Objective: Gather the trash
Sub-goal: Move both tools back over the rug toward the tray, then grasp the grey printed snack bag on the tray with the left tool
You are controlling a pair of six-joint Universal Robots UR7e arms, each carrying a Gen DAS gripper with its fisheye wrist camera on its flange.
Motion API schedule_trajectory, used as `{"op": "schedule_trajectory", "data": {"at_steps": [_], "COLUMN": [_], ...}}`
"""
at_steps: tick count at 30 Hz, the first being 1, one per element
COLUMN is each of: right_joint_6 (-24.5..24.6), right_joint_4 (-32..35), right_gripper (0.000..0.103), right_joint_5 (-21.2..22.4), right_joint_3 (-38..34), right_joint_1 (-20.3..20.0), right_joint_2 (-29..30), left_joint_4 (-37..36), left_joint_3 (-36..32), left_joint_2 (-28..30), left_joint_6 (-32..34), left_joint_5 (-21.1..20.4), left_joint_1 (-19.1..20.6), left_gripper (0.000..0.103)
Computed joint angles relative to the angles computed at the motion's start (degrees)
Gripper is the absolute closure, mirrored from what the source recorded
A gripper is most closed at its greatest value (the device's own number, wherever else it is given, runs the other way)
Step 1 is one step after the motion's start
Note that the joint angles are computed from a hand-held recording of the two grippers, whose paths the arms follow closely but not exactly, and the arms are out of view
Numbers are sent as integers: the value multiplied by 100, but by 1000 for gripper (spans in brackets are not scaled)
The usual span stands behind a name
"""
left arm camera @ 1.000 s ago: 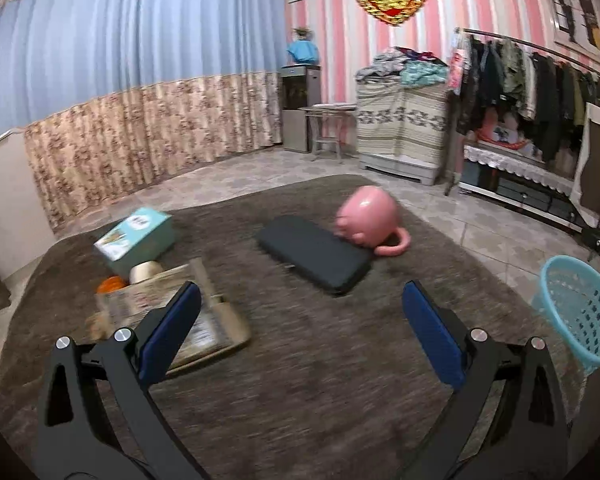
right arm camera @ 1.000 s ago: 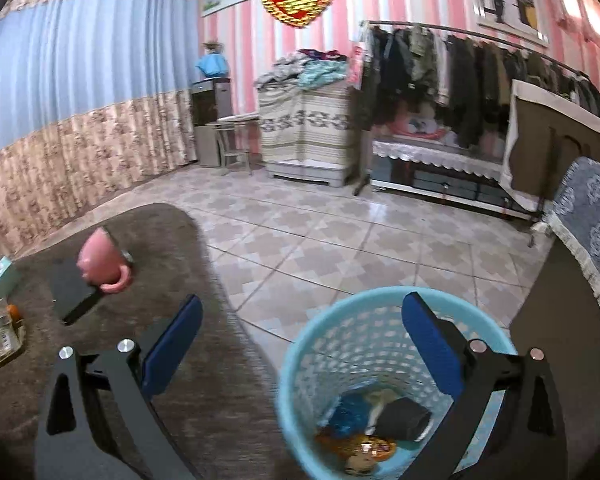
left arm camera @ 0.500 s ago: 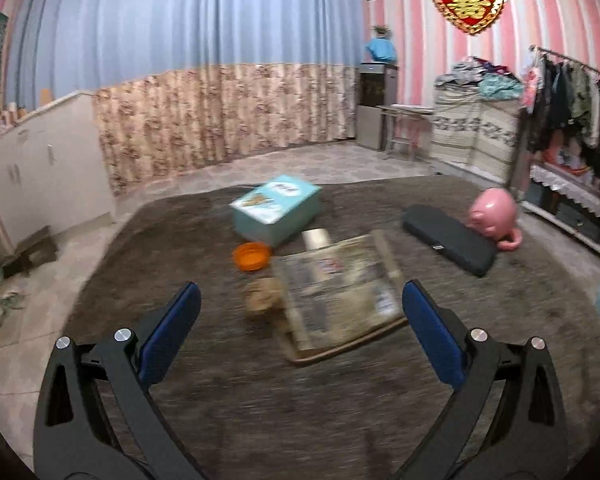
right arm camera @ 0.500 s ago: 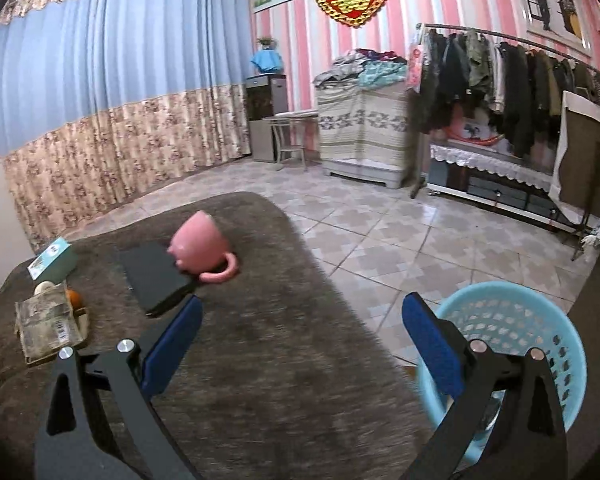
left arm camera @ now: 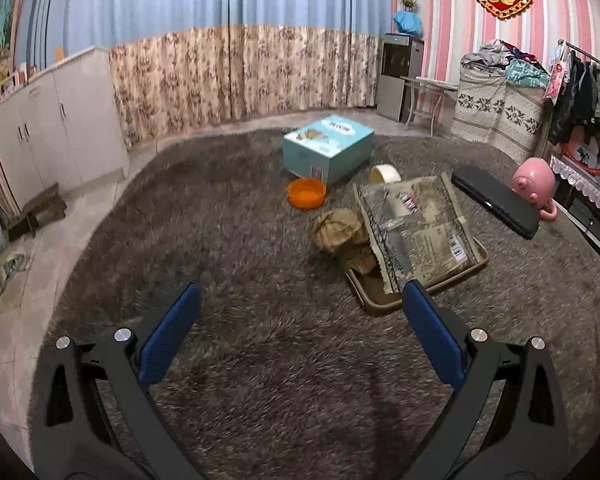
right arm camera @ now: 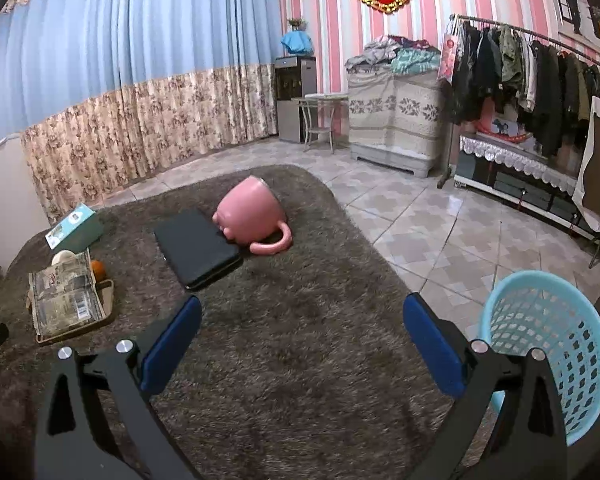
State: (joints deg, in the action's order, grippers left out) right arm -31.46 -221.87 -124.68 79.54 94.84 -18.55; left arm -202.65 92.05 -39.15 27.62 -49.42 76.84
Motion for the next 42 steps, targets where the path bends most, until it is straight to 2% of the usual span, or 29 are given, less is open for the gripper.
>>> {"op": "schedule_trajectory", "data": {"at_steps": [7,9,11,14,19,20,22,28,32,33,35,37,42], "right_joint_6": [4,11,-39,-79,5,0,-11,17,33,42,24,4,-90], "right_joint_4": [244,333,377,381,475,474,463,521,520,528,533,528,538], "right_gripper": [5,5,5,5,5,5,5,5,5,5,5,5,5], "right_joint_5": [-214,-238,-262,-281,-270,-270,-258,-265,-256,-250,-262,-263,-244], "right_joint_3": [-220,-232,-259,-278,-277,-286,-283,-271,-267,-263,-267,-274,-299], "right_joint_1": [-19,-26,-26,-34,-44,-45,-48,-58,-63,-67,-65,-67,-77], "right_joint_2": [105,108,123,142,136,141,140,109,104,98,100,106,149], "left_joint_4": [201,382,707,1126,1533,1632,1822,2060,2416,2432,2305,2159,1465], "left_joint_3": [-283,-411,-471,-531,-563,-585,-605,-710,-901,-927,-910,-844,-590], "left_joint_2": [262,345,331,294,258,259,239,291,330,333,334,305,259], "left_joint_6": [132,206,137,-18,-197,-228,-271,-358,-664,-727,-749,-716,-368], "left_joint_5": [-118,-193,-304,-541,-731,-761,-883,-1113,-1195,-1243,-1279,-1361,-1187], "left_joint_1": [-46,-59,-45,-6,36,41,51,55,115,124,117,106,0], "left_gripper": [7,15,34,43,47,54,60,63,64,66,81,90,99]}}
